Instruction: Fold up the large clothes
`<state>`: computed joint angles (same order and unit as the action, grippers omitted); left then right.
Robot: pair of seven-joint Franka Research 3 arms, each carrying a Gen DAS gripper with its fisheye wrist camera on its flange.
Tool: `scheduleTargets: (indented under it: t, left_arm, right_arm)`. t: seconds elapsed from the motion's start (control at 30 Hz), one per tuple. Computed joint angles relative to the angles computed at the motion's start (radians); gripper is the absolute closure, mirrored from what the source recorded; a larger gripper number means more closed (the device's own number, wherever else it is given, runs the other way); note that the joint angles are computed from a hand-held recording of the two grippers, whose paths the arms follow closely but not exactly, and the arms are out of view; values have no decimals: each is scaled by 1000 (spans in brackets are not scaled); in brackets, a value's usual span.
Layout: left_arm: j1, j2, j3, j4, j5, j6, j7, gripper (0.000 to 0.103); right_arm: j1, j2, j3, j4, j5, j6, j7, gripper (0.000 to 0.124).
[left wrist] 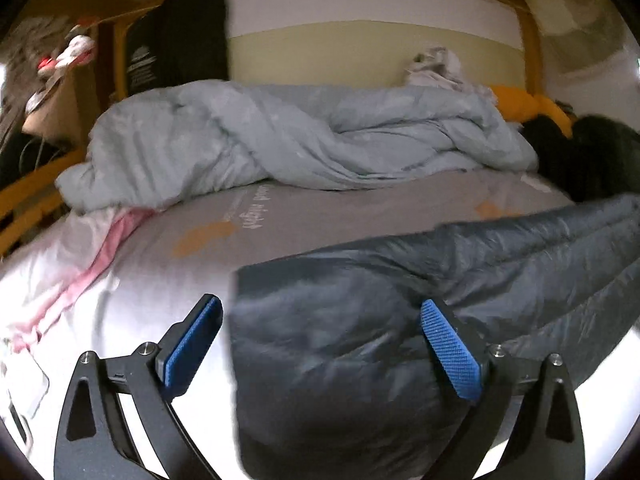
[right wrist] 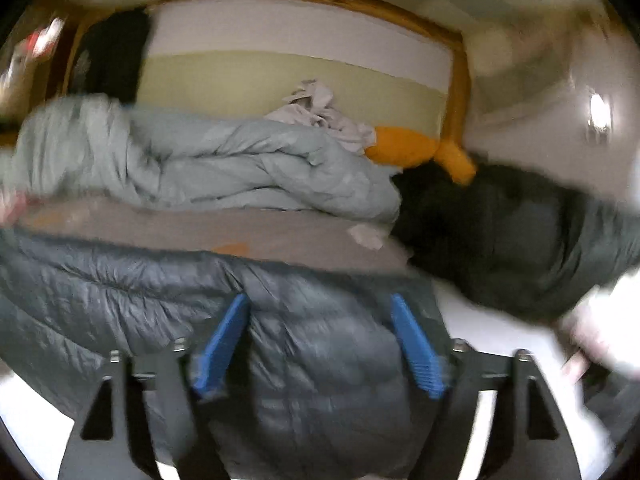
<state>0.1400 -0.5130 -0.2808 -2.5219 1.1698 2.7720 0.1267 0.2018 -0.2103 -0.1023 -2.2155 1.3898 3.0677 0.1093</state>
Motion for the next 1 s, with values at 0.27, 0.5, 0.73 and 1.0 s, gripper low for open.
scheduleTargets:
  t: [0.27,0.5,0.73,1.0]
  left_arm:
    - [25,-60,53,-70,-88,98,-15,3]
    - [44,70,-18,16,-108,-62,92,9]
    - [19,61,27,-5,0,-34,9,10]
    - [52,-111,-13,-29,257,142,-270,10]
  right_arm:
    - [-114,34,-48,30,-208,-190,330,38]
    - [-167,135,34,29,-616,-38,607,53]
    - [-185,209,39,59,-841,-46,800,56]
    - [-63,42,-32,39,-60,-99,90,54]
